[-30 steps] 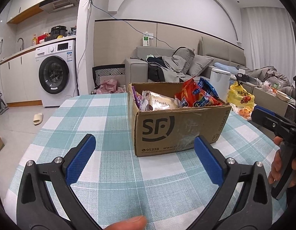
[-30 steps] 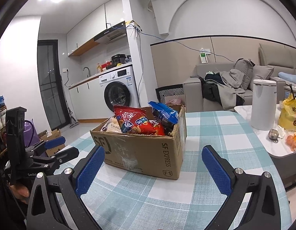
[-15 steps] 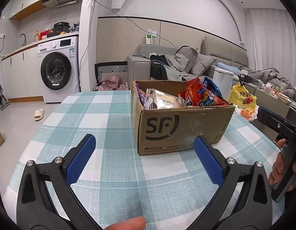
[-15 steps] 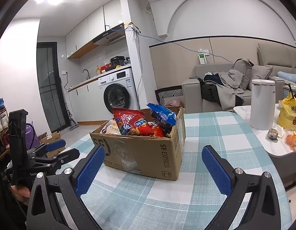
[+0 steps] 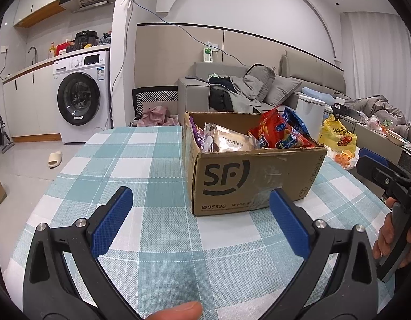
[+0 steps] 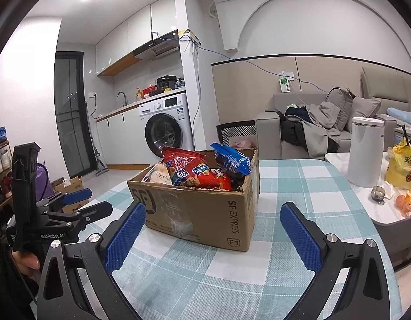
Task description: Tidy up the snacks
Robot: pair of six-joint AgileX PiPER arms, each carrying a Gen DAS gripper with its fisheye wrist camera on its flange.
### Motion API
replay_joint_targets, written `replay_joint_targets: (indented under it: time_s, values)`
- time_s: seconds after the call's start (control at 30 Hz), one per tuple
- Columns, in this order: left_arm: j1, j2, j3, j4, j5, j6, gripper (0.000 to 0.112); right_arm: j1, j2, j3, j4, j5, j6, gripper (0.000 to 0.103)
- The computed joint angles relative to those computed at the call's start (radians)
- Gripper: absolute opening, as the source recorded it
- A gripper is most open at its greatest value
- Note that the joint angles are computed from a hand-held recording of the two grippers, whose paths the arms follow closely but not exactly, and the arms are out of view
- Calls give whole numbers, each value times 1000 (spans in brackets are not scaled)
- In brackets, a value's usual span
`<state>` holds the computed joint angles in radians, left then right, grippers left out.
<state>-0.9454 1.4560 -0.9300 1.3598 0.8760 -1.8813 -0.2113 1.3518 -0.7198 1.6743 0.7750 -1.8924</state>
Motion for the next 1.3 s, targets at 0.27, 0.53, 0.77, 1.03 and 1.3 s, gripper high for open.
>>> replay_joint_targets:
  time_s: [0.27,0.53,0.77,1.03,1.3]
  values:
    - [-2,1,0,1,3,-2,102,2,-3,5,4,-1,-5,103]
    - [1,-4,2,-3,1,0,102,2,-3,5,3,0,-5,103]
    - [0,-4,3,-3,0,-1,102,5,-4,4,1,-1,2,103]
    - [1,-5,3,-4,-3,-1,102,5,-3,3,2,-1,-1,103]
    - [0,-6,4,-2,-2,-2,102,12,-6,11,14,-8,-23,103]
